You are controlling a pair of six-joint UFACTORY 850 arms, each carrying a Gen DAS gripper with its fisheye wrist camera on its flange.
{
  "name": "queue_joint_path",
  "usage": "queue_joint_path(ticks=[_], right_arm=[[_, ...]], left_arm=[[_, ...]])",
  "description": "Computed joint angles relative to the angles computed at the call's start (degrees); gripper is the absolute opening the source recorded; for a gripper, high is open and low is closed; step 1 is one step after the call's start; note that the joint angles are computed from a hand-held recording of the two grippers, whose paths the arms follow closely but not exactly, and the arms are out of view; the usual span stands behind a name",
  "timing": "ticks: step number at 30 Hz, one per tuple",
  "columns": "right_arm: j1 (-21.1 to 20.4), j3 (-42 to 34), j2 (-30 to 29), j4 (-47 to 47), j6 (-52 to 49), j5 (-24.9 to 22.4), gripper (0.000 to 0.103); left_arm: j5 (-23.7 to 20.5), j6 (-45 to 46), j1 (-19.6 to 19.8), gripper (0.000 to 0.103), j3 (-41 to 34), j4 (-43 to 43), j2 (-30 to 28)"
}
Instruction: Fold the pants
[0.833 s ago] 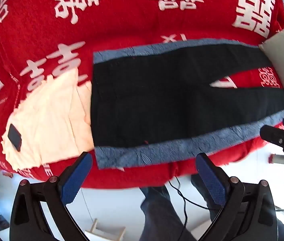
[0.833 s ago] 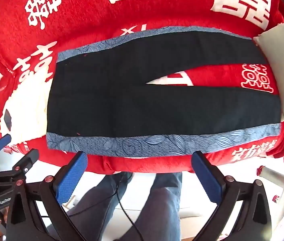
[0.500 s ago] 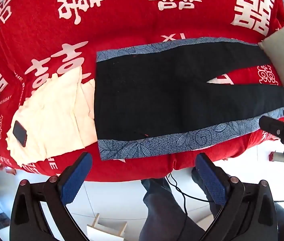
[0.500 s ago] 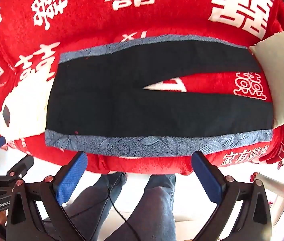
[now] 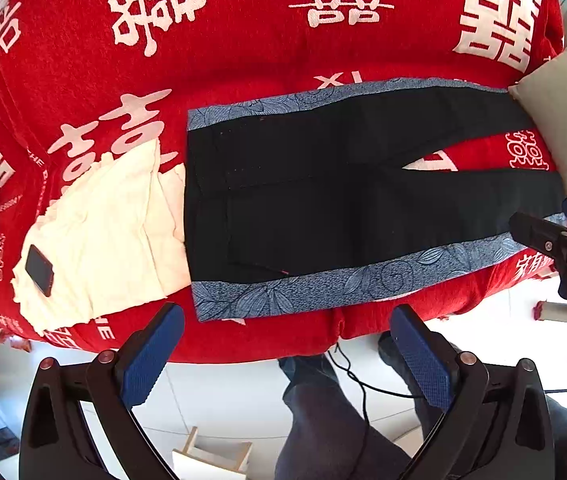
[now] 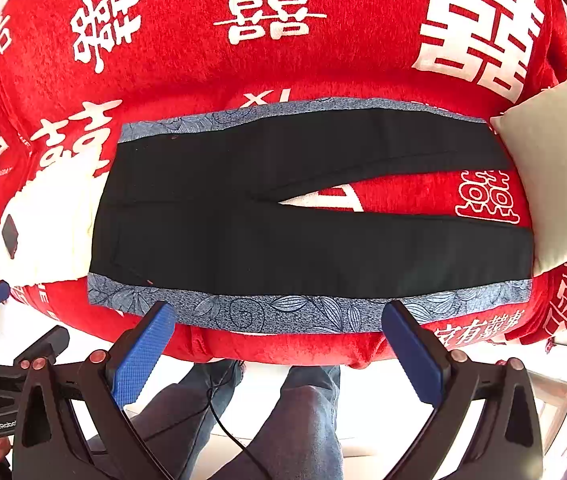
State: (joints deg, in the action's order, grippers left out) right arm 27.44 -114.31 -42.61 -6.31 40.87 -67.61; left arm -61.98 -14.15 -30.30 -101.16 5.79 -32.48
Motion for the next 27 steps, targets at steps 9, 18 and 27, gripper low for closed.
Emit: queue_joint_path(ticks=[9, 18, 27], right_arm=[[0.5, 1.2, 1.0, -0.9, 0.7, 0.1, 0.103], [0.7, 2.9, 2.2, -1.0, 1.7, 0.4, 0.103], [0.7, 3.9, 2.9, -1.0, 2.5, 0.2, 0.103]], left_arm=[[0.4, -0.5, -0.8, 0.103, 0.2, 2.5, 0.4], [0.0, -0.7, -1.2, 0.103, 0.5, 3.0, 0.4], [0.1, -1.4, -1.5, 0.103, 0.5, 3.7, 0.4]])
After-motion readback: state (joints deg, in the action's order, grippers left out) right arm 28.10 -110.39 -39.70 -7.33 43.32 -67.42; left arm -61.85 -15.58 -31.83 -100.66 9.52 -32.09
